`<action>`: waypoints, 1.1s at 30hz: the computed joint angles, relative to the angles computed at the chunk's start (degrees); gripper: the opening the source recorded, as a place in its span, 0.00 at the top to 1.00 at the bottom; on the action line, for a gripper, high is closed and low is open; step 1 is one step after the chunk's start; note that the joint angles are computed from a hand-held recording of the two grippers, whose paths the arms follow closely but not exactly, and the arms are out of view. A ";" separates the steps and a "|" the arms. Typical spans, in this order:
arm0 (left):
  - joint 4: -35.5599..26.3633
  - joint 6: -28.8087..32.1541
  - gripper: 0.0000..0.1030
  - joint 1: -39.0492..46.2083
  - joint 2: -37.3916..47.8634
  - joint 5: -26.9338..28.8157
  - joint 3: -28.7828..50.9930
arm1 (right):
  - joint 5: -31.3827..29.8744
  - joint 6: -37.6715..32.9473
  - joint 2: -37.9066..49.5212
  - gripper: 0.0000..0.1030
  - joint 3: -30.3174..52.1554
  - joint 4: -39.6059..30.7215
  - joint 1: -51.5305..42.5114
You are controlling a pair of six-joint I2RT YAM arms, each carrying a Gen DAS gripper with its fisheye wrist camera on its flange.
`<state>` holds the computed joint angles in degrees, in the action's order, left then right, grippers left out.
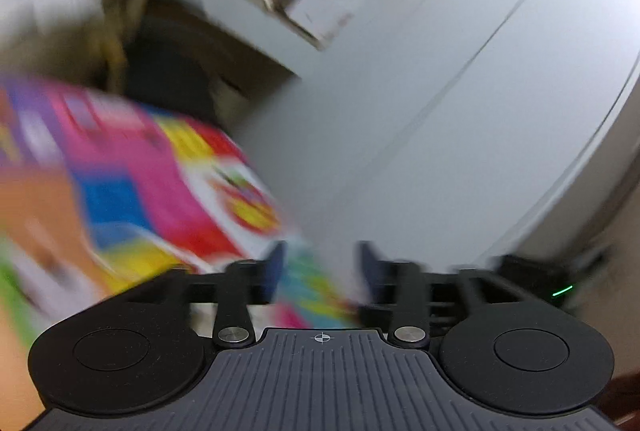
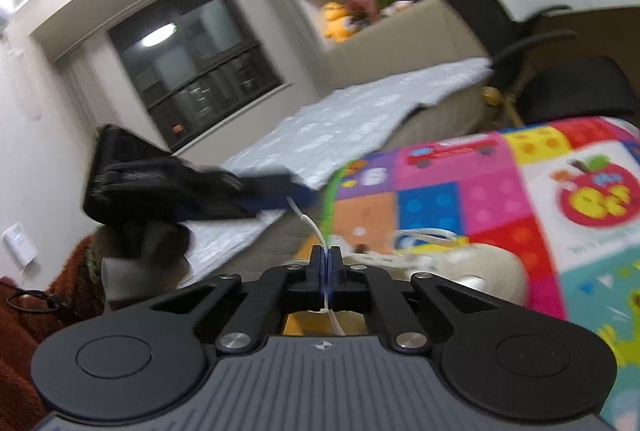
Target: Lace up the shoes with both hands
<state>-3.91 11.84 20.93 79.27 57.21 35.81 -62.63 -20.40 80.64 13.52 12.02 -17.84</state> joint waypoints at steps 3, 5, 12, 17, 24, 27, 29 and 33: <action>2.79 14.18 0.27 -5.28 -5.09 -19.62 -2.91 | 1.09 -1.08 5.09 0.99 0.90 -0.09 -3.67; 2.73 21.60 0.26 -9.50 -3.74 -27.28 -3.51 | 1.30 -0.07 9.56 0.99 1.10 2.33 -3.83; 14.39 32.23 0.16 -19.41 1.75 -40.03 -7.95 | 12.25 11.21 25.78 0.98 -1.21 27.06 5.81; 14.93 30.37 0.08 -18.96 5.43 -39.82 -5.22 | 22.08 8.89 36.55 0.92 -1.63 39.23 11.33; 13.92 31.59 0.09 -19.99 5.35 -41.72 -4.99 | 27.54 5.46 39.08 0.70 -2.60 45.90 15.33; 13.94 31.64 0.09 -19.82 5.15 -41.95 -5.03 | 28.19 4.32 37.39 0.70 -4.01 47.79 16.59; 14.51 31.53 0.09 -19.88 5.39 -42.05 -5.06 | 29.03 3.97 36.17 0.75 -4.44 47.68 17.44; 15.47 31.29 0.08 -19.98 6.25 -41.93 -4.76 | 30.69 3.46 37.41 0.99 -4.82 50.47 17.76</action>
